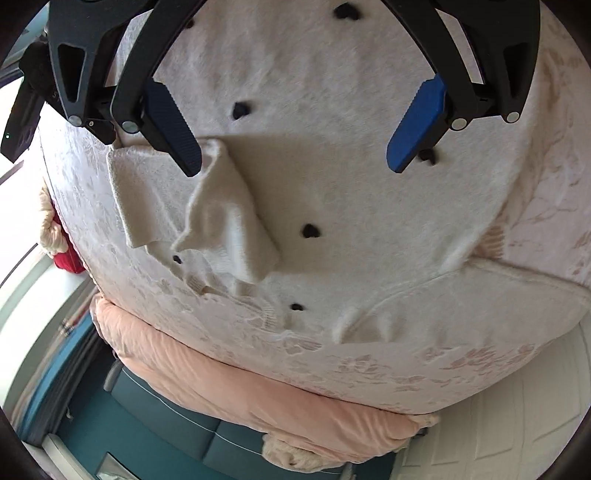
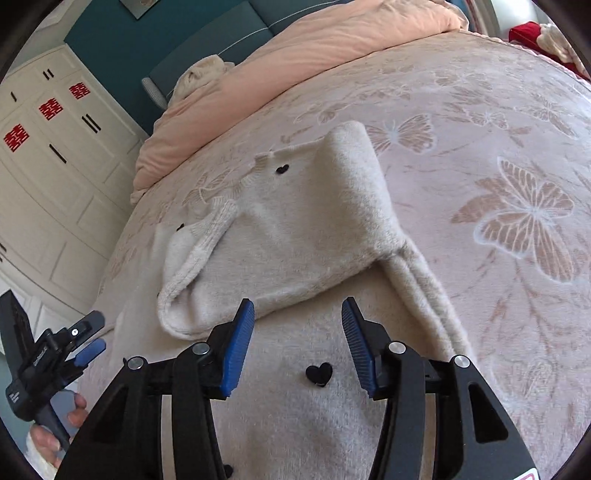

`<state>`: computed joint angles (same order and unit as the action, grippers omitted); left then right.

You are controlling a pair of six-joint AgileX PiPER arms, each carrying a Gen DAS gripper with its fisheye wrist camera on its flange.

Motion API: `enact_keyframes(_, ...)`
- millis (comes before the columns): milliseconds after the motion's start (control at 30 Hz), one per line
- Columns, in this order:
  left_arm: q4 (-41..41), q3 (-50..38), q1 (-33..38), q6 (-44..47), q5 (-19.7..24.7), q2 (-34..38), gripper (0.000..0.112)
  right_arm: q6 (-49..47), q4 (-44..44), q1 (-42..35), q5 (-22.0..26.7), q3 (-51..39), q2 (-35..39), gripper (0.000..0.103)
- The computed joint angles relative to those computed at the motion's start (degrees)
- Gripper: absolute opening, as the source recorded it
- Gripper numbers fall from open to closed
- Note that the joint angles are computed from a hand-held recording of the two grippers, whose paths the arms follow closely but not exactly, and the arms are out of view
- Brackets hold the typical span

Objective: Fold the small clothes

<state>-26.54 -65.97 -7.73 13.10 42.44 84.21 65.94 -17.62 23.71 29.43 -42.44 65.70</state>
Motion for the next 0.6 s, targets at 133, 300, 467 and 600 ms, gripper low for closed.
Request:
enact_keyframes(133,13.86,-8.39,-13.84,-14.46,-4.38,9.66,0.098,3.93,-6.36,0.54,1.83,-1.52,2.37,0.060)
enact_keyframes(300,18.15,-20.18,-15.76,-16.54,0.34,23.45,0.030,1.16,-5.63,-0.41,1.58,-0.46,4.66,0.060)
enact_keyframes(467,-0.30,-22.44,-6.31,-2.02,-1.05,18.99,0.017,-2.04,-2.73,-3.90,-3.08,3.31,2.98,0.060)
enact_keyframes(600,-9.07,-22.65,0.73,3.97,-1.00,16.89,0.019,-16.66,14.42,-9.52,-10.81,5.19,3.57,0.060)
